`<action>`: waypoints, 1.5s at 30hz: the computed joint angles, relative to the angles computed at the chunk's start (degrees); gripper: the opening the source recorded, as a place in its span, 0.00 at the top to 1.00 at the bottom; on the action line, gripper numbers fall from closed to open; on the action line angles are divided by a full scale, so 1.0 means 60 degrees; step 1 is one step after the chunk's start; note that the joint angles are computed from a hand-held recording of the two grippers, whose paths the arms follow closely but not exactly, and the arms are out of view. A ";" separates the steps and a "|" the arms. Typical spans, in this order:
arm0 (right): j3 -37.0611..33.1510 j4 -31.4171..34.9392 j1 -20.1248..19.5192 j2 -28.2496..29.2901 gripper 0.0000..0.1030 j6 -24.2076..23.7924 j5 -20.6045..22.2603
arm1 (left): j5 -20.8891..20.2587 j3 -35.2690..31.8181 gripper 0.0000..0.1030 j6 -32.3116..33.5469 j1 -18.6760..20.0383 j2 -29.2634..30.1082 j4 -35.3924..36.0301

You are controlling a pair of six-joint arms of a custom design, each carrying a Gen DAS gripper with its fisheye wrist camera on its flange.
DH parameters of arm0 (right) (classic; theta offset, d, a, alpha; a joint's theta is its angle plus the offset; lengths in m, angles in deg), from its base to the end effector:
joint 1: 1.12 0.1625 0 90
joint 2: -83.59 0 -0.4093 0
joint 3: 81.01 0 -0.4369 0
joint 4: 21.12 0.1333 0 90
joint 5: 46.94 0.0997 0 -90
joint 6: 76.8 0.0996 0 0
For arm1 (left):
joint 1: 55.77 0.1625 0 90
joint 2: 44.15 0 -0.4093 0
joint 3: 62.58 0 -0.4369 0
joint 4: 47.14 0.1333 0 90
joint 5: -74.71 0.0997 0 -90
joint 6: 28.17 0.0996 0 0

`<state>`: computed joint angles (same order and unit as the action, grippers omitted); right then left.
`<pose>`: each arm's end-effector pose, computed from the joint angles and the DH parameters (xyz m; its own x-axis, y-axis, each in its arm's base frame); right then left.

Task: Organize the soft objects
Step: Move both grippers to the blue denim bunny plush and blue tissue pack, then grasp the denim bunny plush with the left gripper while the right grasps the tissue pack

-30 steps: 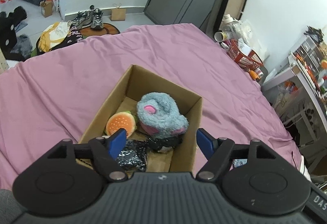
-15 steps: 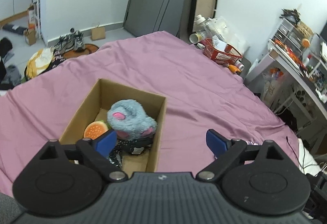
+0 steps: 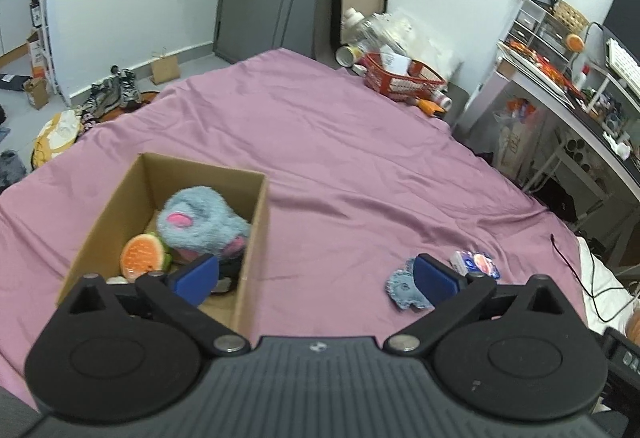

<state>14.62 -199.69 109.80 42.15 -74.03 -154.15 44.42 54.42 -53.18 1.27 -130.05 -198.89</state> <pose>0.3464 -0.6154 0.0569 -0.9650 -0.1475 0.2166 -0.2483 0.7789 -0.5758 -0.0960 -0.5512 0.3527 -0.7984 -0.3912 -0.4577 0.1440 0.6140 -0.7761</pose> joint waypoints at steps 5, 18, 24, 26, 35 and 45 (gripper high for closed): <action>-0.0247 -0.0121 -0.0216 0.0102 0.00 0.0234 0.0177 | -0.0001 -0.0204 0.00 0.0478 -0.0129 0.0487 -0.0508; -0.1157 -0.0248 -0.0755 0.0629 0.00 0.1671 0.0481 | -0.0240 -0.1362 0.00 -0.0528 0.0096 0.1748 0.0570; -0.1021 -0.1070 -0.1214 0.0929 0.00 0.2198 0.0968 | -0.0375 -0.1795 0.00 -0.0878 0.0268 0.2266 0.0901; -0.1037 -0.1064 -0.1335 0.0996 0.00 0.2398 0.1123 | -0.0497 -0.1885 0.00 -0.0917 0.0361 0.2437 0.0801; -0.1551 -0.0675 -0.1689 0.1435 0.19 0.2549 0.1836 | -0.0938 -0.2126 0.03 -0.0451 0.0809 0.3326 -0.0244; -0.2169 0.0093 -0.1980 0.1903 0.38 0.2872 0.2252 | -0.1554 -0.2425 0.29 -0.0488 0.1411 0.3923 -0.0914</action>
